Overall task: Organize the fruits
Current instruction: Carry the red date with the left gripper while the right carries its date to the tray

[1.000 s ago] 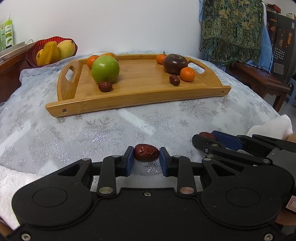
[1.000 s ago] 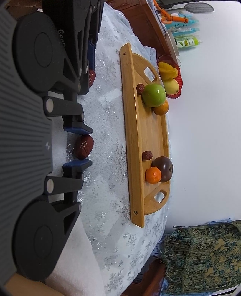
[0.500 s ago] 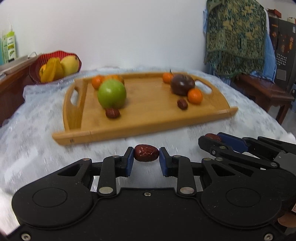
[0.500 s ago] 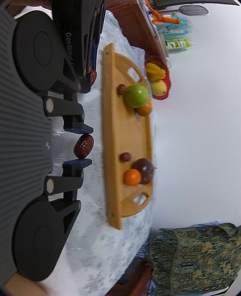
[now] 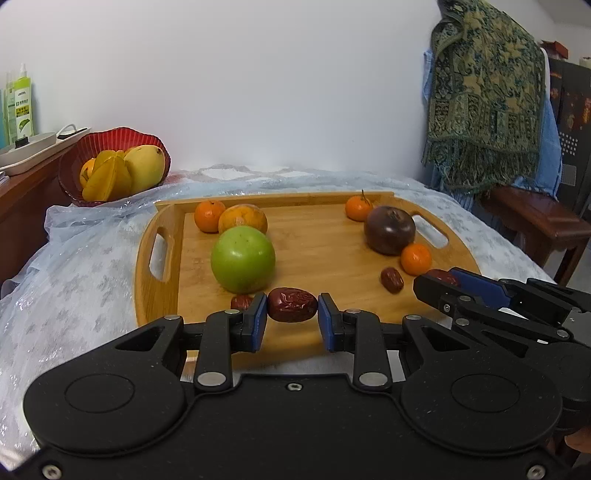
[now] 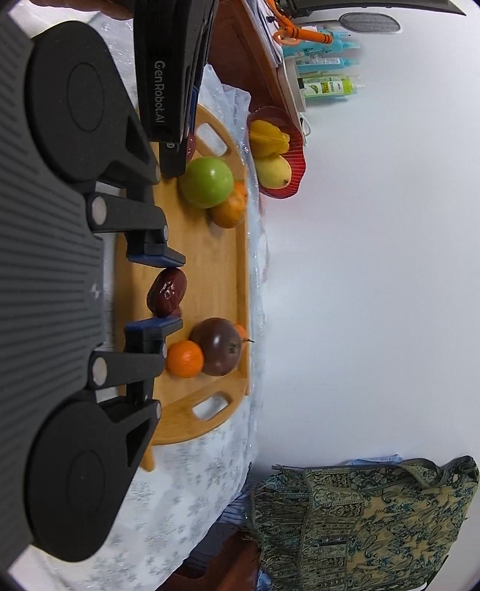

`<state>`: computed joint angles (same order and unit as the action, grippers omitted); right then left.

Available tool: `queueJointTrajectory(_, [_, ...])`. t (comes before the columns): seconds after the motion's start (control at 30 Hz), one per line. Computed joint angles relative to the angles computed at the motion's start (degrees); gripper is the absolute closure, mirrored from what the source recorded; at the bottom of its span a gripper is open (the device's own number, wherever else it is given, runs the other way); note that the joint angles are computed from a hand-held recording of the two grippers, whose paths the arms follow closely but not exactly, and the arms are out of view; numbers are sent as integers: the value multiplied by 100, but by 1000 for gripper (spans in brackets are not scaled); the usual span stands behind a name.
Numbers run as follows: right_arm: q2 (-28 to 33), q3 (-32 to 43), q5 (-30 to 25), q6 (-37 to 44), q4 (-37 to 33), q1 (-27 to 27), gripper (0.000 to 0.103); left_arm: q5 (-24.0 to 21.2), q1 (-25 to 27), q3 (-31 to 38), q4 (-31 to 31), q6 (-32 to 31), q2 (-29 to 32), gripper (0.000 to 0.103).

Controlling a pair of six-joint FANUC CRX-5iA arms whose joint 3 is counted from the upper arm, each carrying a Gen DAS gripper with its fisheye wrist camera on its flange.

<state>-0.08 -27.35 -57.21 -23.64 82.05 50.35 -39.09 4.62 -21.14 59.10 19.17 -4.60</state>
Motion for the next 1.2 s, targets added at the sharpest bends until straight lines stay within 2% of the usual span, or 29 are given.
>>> queueJointTrajectory(0.5, [89, 312, 872, -71, 269, -817, 69, 236, -441, 696, 83, 205, 633, 75])
queueJointTrajectory(0.6, [120, 401, 1178, -20, 118, -987, 69, 289, -515, 900, -29, 376, 806, 75])
queueJointTrajectory(0.73, [268, 590, 1293, 285, -100, -1083, 69, 237, -541, 1191, -230, 696, 1037, 75])
queueJointTrajectory(1.0, [397, 876, 1951, 854, -509, -1471, 69, -1, -529, 1848, -669, 1290, 1517, 75])
queueJointTrajectory(1.2, [610, 1372, 2321, 1725, -1647, -1619, 69, -145, -555, 2251, -1005, 1671, 1793, 75])
